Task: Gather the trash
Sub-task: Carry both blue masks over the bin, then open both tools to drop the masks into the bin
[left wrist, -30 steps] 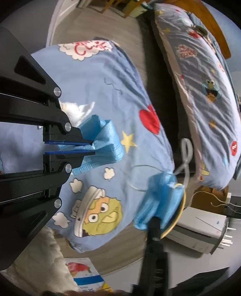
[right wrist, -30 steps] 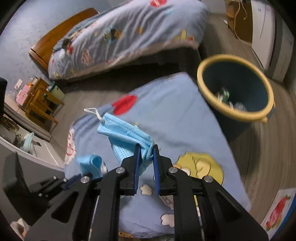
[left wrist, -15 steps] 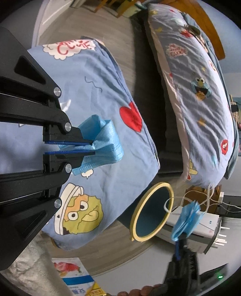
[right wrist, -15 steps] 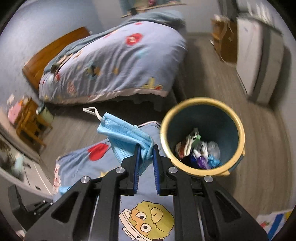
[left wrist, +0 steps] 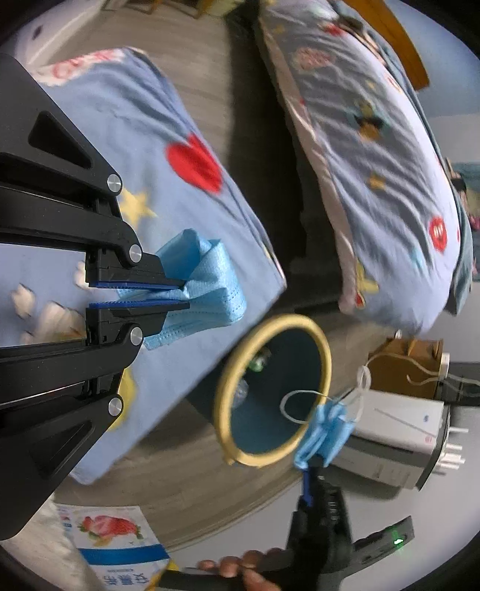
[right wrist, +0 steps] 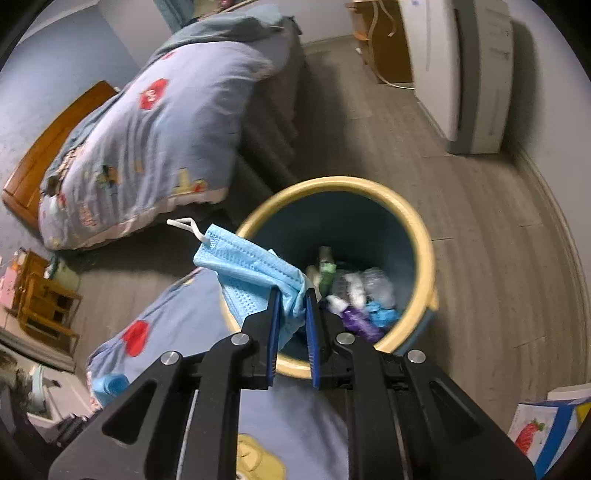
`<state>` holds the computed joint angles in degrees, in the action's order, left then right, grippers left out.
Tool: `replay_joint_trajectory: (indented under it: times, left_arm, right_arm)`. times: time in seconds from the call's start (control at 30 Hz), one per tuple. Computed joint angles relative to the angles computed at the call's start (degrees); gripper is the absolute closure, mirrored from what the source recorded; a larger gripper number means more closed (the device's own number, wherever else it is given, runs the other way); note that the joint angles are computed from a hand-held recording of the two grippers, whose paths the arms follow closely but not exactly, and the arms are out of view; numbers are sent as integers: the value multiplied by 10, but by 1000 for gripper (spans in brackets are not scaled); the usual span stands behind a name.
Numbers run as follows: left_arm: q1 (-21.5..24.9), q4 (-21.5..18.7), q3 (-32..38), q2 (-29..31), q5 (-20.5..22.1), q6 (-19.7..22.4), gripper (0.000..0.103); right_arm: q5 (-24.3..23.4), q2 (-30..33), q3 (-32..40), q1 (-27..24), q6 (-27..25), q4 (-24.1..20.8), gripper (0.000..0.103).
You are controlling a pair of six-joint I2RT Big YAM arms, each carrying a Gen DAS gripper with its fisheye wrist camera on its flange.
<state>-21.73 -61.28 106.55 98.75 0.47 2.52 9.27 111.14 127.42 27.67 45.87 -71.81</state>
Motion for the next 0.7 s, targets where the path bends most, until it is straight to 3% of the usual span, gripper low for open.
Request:
replay_joint_trajectory:
  times: [0.23, 0.43, 0.57, 0.67, 0.7]
  left_arm:
    - [-33, -57, 181, 123, 17, -13, 97]
    - [-50, -117, 349, 231, 8, -23, 97]
    - [-58, -136, 419, 274, -4, -12, 97]
    - [-59, -127, 427, 279, -4, -12, 80]
    - [-59, -122, 424, 277, -5, -17, 61]
  right_arm:
    - [-1, -21, -60, -32, 17, 8, 90]
    - [-7, -15, -68, -44, 23, 15, 90]
    - [-6, -14, -69, -46, 25, 24, 90]
    - [-4, -18, -73, -45, 26, 32, 86]
    - [-4, -18, -73, -45, 25, 35, 79]
